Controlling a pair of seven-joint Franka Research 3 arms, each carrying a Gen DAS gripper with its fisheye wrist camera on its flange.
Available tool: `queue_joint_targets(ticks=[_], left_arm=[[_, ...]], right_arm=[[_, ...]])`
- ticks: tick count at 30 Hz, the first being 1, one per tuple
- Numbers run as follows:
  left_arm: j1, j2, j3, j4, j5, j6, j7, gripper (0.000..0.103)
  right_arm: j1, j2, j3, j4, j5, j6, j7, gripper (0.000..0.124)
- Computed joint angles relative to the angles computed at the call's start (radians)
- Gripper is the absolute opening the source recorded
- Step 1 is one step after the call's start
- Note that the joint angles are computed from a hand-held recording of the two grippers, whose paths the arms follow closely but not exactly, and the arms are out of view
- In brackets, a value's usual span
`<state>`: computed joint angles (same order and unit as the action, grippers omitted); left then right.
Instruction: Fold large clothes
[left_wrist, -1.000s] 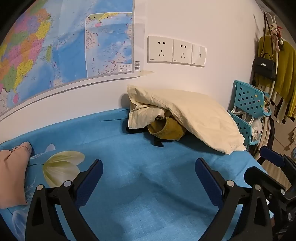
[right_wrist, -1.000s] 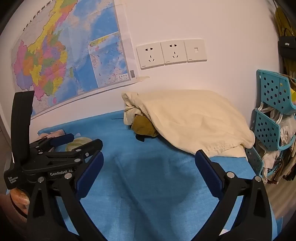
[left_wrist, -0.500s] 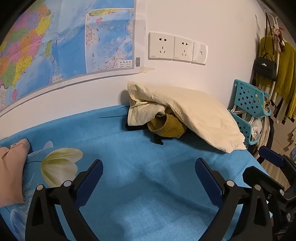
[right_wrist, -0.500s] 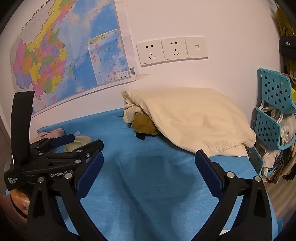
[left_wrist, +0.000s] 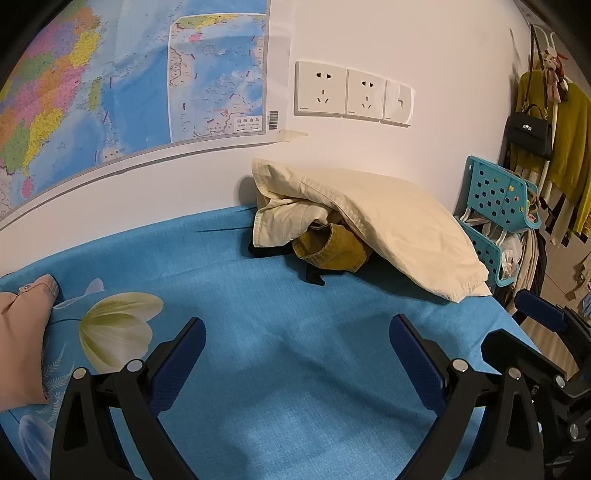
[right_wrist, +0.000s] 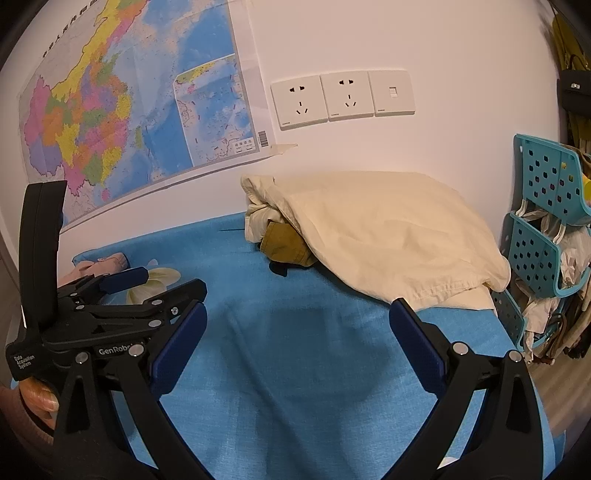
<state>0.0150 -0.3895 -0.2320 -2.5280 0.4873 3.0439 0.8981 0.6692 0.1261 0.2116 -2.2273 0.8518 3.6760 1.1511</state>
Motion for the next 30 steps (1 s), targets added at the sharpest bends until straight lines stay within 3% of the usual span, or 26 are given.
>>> queue_joint_targets(ticks=[30], left_arm=[[-0.012, 0.013, 0.014, 0.007, -0.022, -0.021, 0.007, 0.096]], right_arm=[[0.005, 0.006, -0.004, 0.023, 0.027, -0.021, -0.036, 0.097]])
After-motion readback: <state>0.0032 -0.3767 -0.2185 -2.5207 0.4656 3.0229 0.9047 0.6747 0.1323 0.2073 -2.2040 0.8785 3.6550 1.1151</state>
